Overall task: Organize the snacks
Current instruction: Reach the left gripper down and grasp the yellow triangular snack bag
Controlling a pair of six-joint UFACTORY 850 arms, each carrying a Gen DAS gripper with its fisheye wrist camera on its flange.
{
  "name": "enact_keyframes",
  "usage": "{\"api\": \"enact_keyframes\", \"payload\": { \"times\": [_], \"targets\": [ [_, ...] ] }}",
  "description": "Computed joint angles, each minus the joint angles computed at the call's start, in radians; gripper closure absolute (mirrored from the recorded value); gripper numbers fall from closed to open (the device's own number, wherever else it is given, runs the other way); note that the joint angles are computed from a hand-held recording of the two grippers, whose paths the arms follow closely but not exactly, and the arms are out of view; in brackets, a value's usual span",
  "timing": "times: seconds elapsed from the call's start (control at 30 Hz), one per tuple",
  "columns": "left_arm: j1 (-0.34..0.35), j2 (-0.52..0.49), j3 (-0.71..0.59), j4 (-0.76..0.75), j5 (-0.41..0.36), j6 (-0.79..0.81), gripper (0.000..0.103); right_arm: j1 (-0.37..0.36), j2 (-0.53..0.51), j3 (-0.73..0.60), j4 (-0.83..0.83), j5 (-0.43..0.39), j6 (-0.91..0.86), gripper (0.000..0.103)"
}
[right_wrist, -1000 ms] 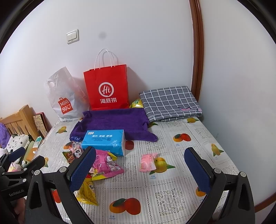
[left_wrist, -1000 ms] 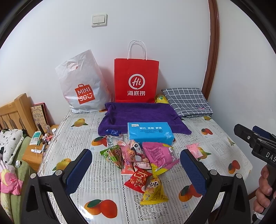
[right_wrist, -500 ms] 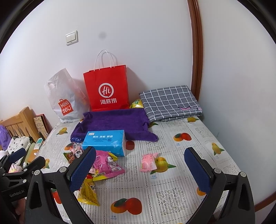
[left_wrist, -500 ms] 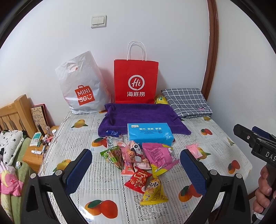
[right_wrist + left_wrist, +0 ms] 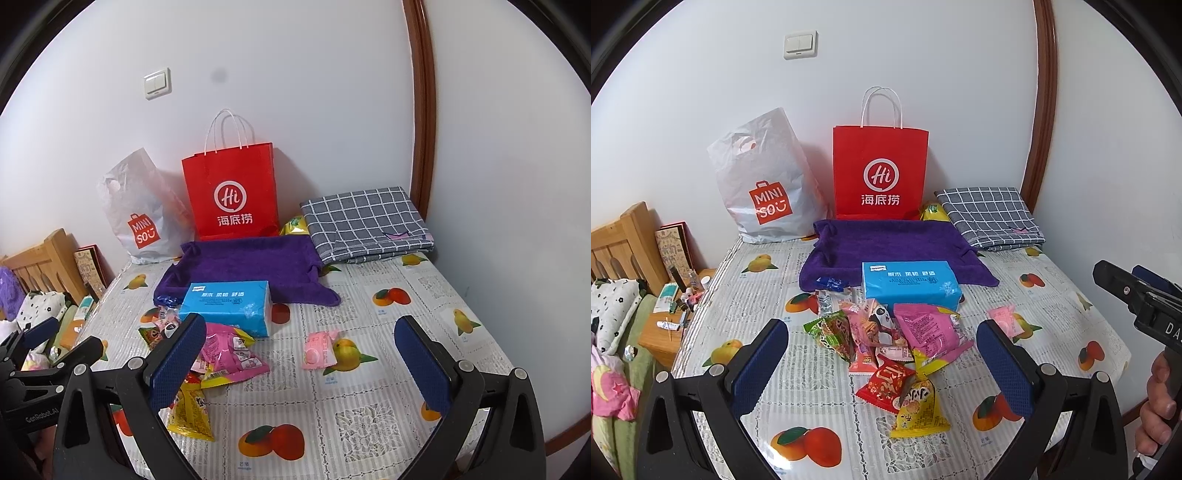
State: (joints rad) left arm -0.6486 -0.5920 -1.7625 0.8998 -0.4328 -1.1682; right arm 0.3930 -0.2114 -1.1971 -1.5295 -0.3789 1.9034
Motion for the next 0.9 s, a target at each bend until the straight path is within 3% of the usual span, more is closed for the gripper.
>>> {"api": "enact_keyframes", "payload": {
  "times": [0.3,0.83,0.9],
  "targets": [
    [0.011,-0.001,0.027,-0.049,0.026,0.039,0.0,-0.001,-0.02,0.003,-0.013,0.012,-0.004,0.002],
    [0.013,-0.078,0.025,-0.278,0.051,0.284,0.0,-0.052,-0.112,0.0,0.053,0.069,-0.037,0.004],
    [0.011,-0.102,0.007,-0.319,0.046,0.335,0.006,-0.06,-0.123,-0.003,0.055,0.083,-0.03,0.005]
  ]
}}
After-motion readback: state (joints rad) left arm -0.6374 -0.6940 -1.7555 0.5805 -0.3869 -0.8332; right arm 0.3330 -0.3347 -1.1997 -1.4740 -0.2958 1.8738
